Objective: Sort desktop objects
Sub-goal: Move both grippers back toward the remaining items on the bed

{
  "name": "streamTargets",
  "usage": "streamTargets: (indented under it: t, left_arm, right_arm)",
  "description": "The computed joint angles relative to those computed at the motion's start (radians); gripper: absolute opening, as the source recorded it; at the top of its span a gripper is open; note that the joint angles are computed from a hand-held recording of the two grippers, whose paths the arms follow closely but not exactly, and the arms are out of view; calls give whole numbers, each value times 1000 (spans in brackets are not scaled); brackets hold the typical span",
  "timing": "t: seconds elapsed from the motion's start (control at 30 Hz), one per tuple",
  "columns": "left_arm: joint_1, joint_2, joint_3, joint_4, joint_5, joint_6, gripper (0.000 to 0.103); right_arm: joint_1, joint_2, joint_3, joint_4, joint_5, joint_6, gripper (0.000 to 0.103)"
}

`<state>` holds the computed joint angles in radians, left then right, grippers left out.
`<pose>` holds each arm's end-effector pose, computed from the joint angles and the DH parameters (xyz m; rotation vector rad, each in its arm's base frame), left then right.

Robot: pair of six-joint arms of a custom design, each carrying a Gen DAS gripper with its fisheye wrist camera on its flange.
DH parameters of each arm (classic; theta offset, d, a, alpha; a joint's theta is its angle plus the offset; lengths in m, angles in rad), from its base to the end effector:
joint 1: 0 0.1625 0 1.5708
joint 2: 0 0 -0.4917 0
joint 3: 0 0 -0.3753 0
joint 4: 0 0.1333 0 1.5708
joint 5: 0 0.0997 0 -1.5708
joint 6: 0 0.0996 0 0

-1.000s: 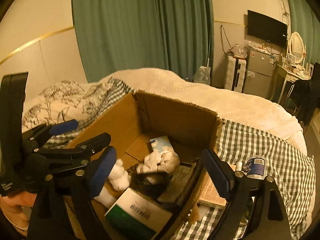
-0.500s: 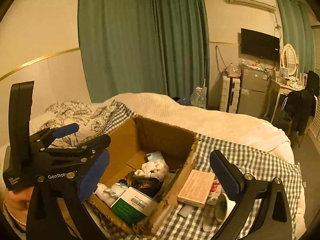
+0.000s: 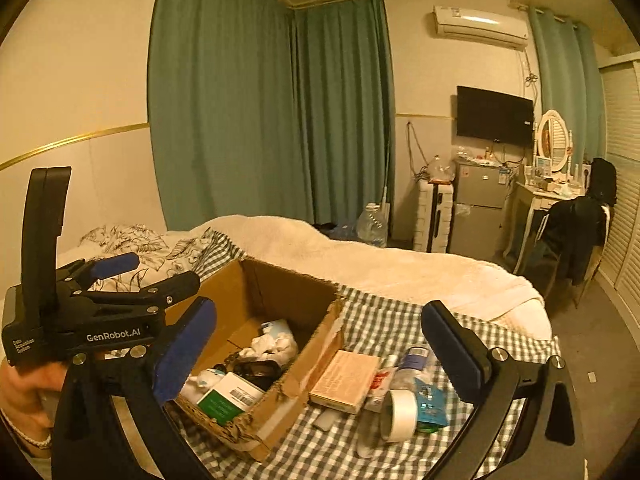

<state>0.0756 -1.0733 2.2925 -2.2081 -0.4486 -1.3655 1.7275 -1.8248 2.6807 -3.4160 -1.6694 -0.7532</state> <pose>-0.4054 -0.2544 0.1514 0.5407 2.1098 -1.2422 0.1626 -0.2376 0.3839 1.0317 -2.2595 1.2441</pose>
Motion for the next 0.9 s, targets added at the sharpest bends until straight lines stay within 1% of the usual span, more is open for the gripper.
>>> streamTargets:
  t: [0.13, 0.2, 0.3, 0.4, 0.5, 0.57, 0.67, 0.77, 0.87, 0.9]
  left_arm:
    - [-15, 25, -26, 14, -12, 5, 103]
    - [-22, 39, -37, 5, -20, 20, 103]
    - [-31, 55, -51, 3, -25, 33, 103]
    - [-36, 76, -69, -15, -39, 56, 103]
    - [-43, 97, -79, -49, -46, 87, 103]
    - [-48, 116, -77, -107, -46, 131, 103]
    - [-52, 148, -77, -183, -43, 187, 103]
    - [-50, 186, -73, -265, -40, 249, 103]
    - [-43, 220, -61, -362, -54, 319, 103]
    - [-38, 231, -60, -389, -60, 334, 103]
  right_arm:
    - [-65, -75, -6, 47, 44, -13, 103]
    - [-121, -125, -15, 92, 92, -7, 103]
    - [-176, -178, -24, 137, 138, -12, 103]
    - [-216, -222, -25, 152, 171, -33, 103]
    - [-250, -246, -21, 132, 199, -67, 103]
    - [-265, -253, -15, 111, 208, -82, 103]
    - [-306, -272, -15, 120, 240, -98, 103]
    - [-364, -293, -12, 136, 301, -114, 103]
    - [-392, -285, -1, 119, 305, -141, 103]
    - [-391, -277, 0, 117, 291, -148, 103]
